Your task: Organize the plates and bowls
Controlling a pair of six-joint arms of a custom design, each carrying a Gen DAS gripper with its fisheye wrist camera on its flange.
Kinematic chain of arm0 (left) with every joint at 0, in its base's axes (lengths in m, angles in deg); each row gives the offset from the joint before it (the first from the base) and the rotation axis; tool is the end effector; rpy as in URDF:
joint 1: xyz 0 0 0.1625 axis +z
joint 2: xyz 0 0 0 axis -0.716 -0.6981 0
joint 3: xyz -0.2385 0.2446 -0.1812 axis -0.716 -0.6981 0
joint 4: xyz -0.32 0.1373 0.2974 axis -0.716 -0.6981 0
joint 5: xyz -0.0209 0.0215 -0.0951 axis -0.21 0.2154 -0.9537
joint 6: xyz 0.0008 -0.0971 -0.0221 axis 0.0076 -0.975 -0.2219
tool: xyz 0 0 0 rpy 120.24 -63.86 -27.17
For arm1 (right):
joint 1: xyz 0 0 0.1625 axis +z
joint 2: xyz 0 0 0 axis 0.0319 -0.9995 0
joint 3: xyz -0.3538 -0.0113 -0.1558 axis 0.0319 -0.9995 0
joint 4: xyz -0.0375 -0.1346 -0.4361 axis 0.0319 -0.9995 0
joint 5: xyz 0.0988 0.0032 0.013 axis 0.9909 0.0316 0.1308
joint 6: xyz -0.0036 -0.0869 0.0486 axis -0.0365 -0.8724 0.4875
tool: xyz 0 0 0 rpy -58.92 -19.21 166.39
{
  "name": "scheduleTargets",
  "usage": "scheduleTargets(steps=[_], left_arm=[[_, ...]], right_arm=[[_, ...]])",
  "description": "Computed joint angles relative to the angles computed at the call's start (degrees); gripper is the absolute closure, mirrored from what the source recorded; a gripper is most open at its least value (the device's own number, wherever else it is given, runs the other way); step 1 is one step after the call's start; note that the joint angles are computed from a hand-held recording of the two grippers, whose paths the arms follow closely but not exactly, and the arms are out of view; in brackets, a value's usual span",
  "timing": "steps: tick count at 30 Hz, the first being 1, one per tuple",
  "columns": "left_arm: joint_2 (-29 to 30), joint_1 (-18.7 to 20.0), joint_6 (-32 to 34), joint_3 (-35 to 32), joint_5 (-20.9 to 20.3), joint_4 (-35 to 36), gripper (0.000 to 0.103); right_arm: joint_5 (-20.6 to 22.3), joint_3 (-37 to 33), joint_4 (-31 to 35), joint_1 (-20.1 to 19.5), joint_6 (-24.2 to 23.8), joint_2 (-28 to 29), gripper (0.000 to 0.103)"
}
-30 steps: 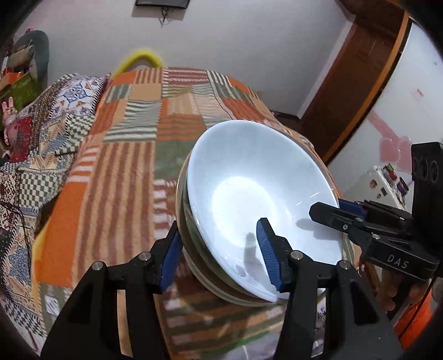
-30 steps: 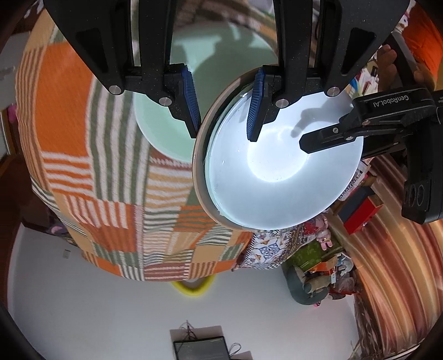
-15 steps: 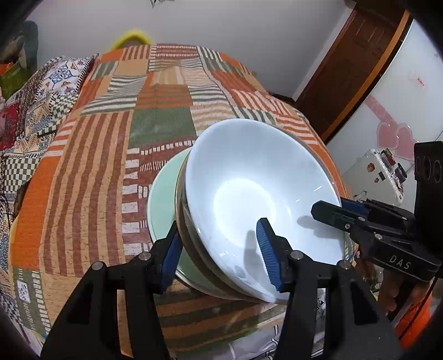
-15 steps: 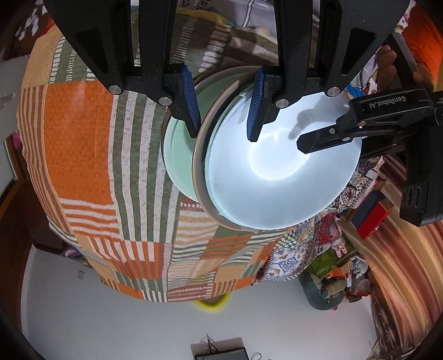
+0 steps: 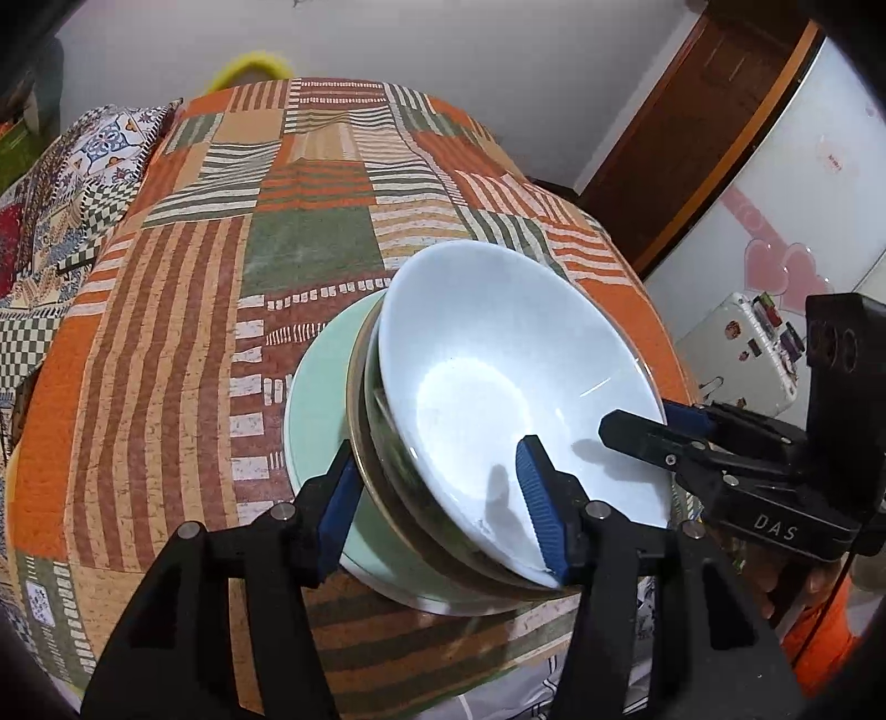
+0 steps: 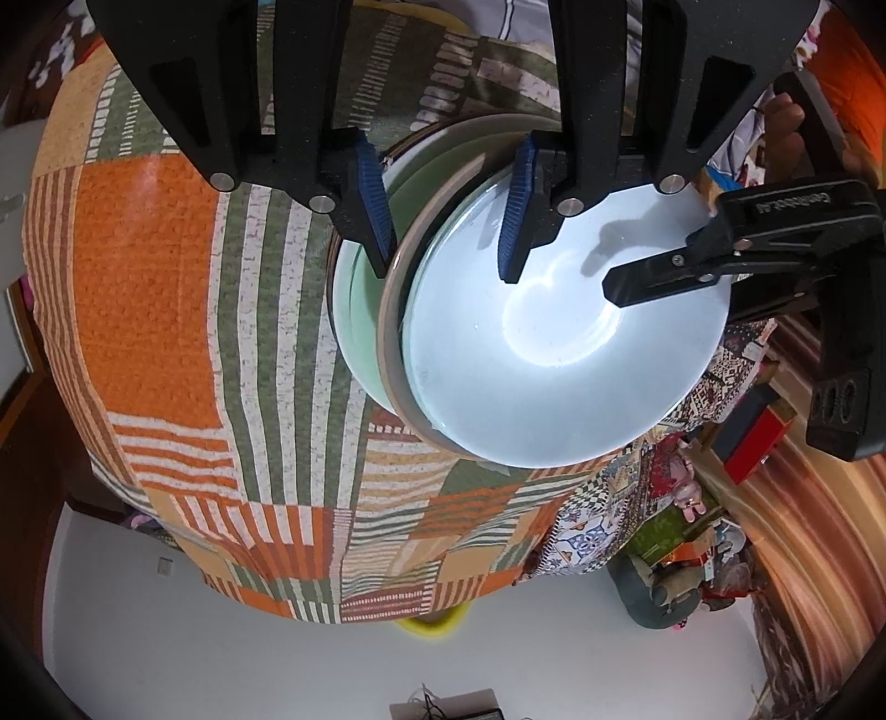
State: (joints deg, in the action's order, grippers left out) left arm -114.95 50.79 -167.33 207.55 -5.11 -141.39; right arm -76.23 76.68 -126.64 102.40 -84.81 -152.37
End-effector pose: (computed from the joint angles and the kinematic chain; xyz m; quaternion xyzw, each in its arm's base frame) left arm -0.3436 -0.2249 0.1012 0.0387 0.9286 -0.3015 0.2127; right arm 0.1799 -0.2768 0.3302 0.3178 -0.9297 0.1138 0.1472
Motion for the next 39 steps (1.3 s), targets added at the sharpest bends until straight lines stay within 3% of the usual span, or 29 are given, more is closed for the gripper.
scheduleTargets(steps=[10,13,20,26,31,33,35,39], left_arm=[[-1.15,-1.13,-2.19,0.78,1.56,1.03,0.046],[-0.98,-2.55,-4.0,-0.55,3.21,5.67,0.045],[-2.8,-7.42,-14.59,-4.59,7.76,22.31,0.045],[0.34,-13.73,-21.66,-12.12,14.3,37.91,0.044],[4.62,-17.24,-28.21,-18.11,18.98,49.02,0.034],[7.24,-18.55,-32.41,-21.08,20.3,55.9,0.028],[9.85,-19.84,-35.79,-23.67,21.33,61.96,0.015],[11.93,-21.58,-38.79,-25.65,23.02,66.23,0.006]], right_arm=[[0.14,0.04,-1.27,0.33,-0.07,-0.6,0.062],[0.21,-0.26,-2.17,0.26,-0.24,-1.07,0.055],[1.98,-1.81,-3.69,1.85,-0.4,-2.6,0.054],[2.42,-3.22,-6.62,7.77,-0.71,-4.01,0.054],[5.04,-3.73,-9.07,11.46,-0.36,-6.74,0.039],[5.07,-3.79,-10.29,13.01,-0.08,-7.52,0.038],[5.35,-4.08,-11.35,14.62,0.35,-8.27,0.036],[4.83,-3.52,-15.81,17.08,0.86,-9.71,0.019]])
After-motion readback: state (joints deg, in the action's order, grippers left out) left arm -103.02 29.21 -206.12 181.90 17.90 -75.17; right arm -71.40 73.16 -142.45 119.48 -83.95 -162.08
